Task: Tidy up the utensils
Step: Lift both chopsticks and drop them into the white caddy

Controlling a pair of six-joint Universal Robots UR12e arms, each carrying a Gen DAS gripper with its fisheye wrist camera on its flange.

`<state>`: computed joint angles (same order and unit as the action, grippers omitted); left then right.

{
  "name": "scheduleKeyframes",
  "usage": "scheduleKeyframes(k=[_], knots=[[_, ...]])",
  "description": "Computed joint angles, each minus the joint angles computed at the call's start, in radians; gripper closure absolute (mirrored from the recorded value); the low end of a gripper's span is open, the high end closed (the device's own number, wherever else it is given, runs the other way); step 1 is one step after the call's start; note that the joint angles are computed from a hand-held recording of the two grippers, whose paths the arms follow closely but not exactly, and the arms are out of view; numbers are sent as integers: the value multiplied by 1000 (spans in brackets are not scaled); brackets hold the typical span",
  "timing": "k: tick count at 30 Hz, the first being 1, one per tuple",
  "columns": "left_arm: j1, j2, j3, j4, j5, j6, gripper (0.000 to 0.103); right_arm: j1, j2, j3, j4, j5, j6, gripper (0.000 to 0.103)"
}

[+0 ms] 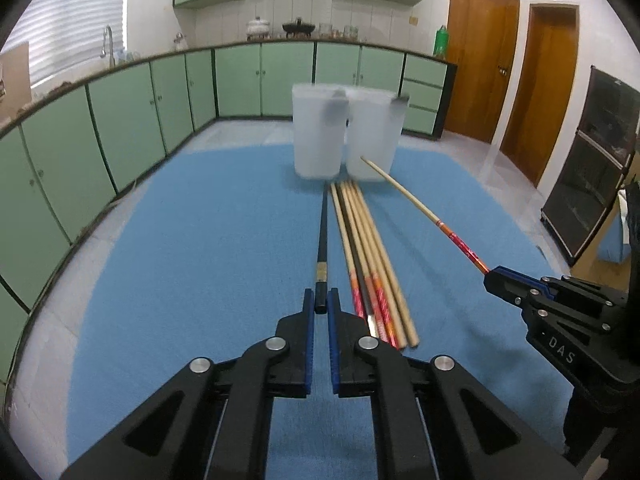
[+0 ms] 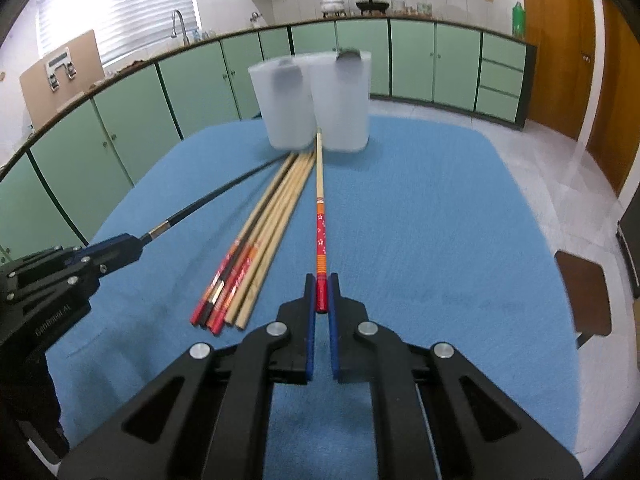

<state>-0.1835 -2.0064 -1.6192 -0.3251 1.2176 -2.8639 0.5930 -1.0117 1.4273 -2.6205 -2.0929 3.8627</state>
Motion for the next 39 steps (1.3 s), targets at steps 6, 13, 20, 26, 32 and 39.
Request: scheduleKeyframes(k=[6,13,20,26,32,39], knots=[[3,11,9,57,-15,-11,97,0,-15,-10,-16,-30,-36,98],[10,12,38,114,-38,-34,97,-12,-43,-27,21,24,-36,98],[21,12,61,158,-60,-66,97,-14,-61,-40,51,35,-44,98],[24,13,67,189,-75,-75,97,-15,-66,-60,22,12,-101,98],[27,-15,133,188,-122,-90,97,-36,-69,-104,-2,24,-199,98],[23,-64,237,153,-173,-90,97,-76,-68,-160,0,51,-275,98]])
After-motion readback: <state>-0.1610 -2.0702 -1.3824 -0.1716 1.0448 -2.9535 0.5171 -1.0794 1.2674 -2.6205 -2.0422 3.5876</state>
